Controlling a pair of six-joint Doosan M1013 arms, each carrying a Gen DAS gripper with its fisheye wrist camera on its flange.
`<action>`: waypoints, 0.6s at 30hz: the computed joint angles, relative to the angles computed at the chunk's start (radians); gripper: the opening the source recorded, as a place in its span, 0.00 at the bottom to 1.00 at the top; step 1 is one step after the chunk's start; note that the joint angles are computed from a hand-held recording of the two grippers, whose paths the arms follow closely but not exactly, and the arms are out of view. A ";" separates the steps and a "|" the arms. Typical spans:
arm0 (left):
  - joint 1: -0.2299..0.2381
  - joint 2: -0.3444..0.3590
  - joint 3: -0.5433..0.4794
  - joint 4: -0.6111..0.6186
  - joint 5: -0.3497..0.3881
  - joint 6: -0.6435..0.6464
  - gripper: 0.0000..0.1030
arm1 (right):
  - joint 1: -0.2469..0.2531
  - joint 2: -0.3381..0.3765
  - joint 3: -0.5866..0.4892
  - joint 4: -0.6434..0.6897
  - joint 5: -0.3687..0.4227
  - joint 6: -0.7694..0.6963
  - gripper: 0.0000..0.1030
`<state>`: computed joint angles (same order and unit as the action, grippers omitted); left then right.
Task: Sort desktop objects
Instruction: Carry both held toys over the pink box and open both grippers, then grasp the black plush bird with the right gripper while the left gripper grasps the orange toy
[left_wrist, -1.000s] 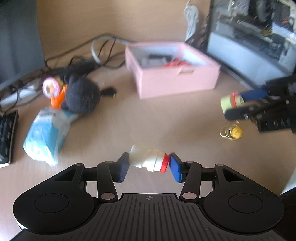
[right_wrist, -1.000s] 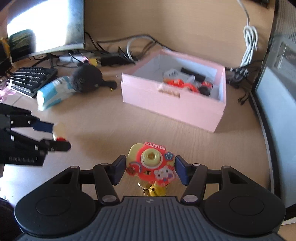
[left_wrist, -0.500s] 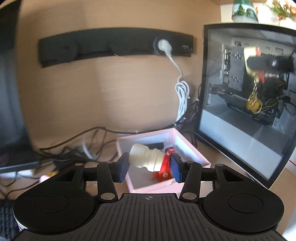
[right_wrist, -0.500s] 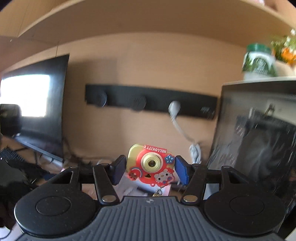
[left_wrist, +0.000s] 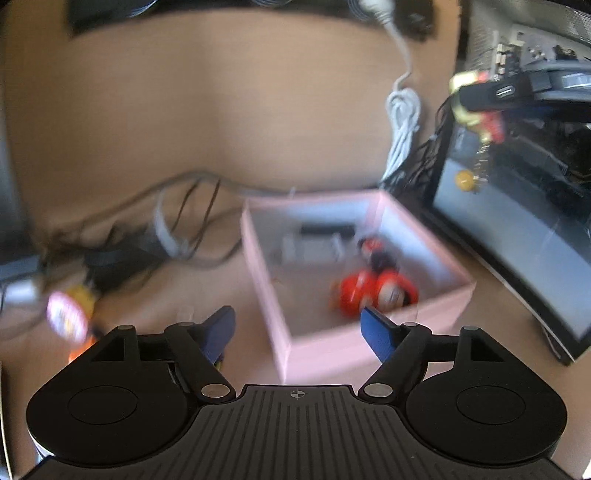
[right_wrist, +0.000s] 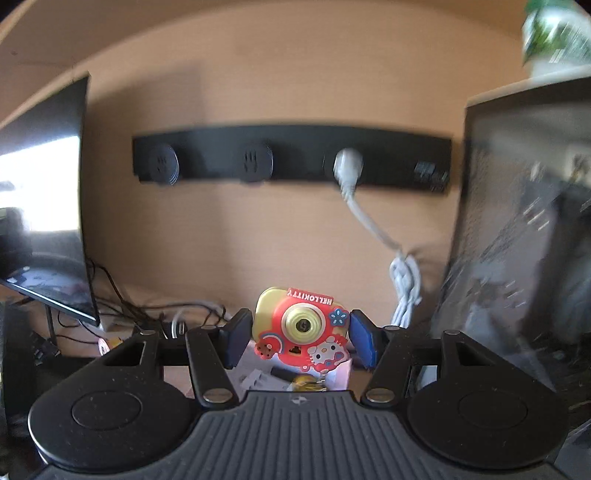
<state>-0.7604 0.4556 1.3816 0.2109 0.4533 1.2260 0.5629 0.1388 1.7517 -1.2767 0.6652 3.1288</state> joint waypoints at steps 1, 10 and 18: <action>0.004 -0.009 0.017 -0.001 0.006 -0.020 0.81 | -0.012 0.017 -0.012 0.041 -0.016 -0.027 0.56; 0.023 -0.083 0.166 0.148 0.057 -0.265 0.92 | -0.068 0.169 -0.134 0.317 -0.001 -0.237 0.61; 0.034 -0.104 0.199 0.321 0.149 -0.522 0.93 | -0.010 0.211 -0.183 0.417 -0.103 -0.503 0.67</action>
